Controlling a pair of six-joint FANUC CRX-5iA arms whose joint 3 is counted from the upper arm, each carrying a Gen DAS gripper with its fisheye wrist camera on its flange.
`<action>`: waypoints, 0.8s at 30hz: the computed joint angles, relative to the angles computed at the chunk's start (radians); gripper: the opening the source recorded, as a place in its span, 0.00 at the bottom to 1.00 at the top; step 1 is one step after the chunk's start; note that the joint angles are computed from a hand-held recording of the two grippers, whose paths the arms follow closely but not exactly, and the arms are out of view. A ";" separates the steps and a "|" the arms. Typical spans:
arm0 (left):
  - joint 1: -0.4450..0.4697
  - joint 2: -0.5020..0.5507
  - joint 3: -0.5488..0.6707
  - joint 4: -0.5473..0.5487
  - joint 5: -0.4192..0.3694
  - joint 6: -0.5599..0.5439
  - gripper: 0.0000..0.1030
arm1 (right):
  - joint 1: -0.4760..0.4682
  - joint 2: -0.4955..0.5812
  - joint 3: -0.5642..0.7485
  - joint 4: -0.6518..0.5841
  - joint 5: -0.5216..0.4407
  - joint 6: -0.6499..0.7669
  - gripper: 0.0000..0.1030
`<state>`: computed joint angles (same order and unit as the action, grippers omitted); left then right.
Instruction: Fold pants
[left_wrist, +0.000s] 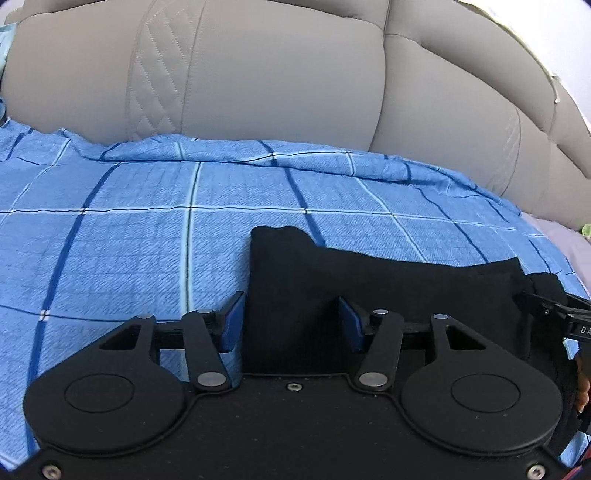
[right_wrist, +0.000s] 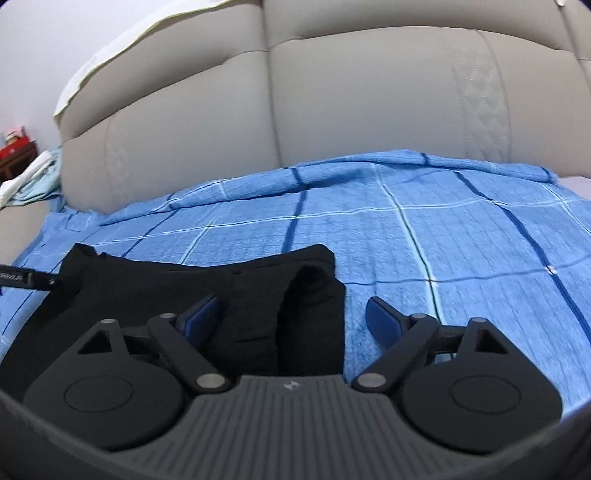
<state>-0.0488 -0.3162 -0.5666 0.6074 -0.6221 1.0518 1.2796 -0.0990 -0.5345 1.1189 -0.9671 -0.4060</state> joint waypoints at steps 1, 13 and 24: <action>-0.002 0.005 -0.002 0.017 0.004 -0.018 0.53 | -0.008 -0.008 -0.012 0.013 0.019 -0.009 0.84; 0.022 0.035 -0.052 0.269 -0.014 -0.181 0.55 | -0.019 -0.021 -0.039 0.071 0.050 -0.071 0.62; -0.002 0.048 -0.040 0.232 0.043 -0.159 0.46 | -0.024 -0.002 -0.033 0.091 0.037 -0.092 0.53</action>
<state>-0.0504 -0.2680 -0.6063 0.8390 -0.5794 0.8925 1.2559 -0.1006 -0.5672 1.2098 -0.9306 -0.4982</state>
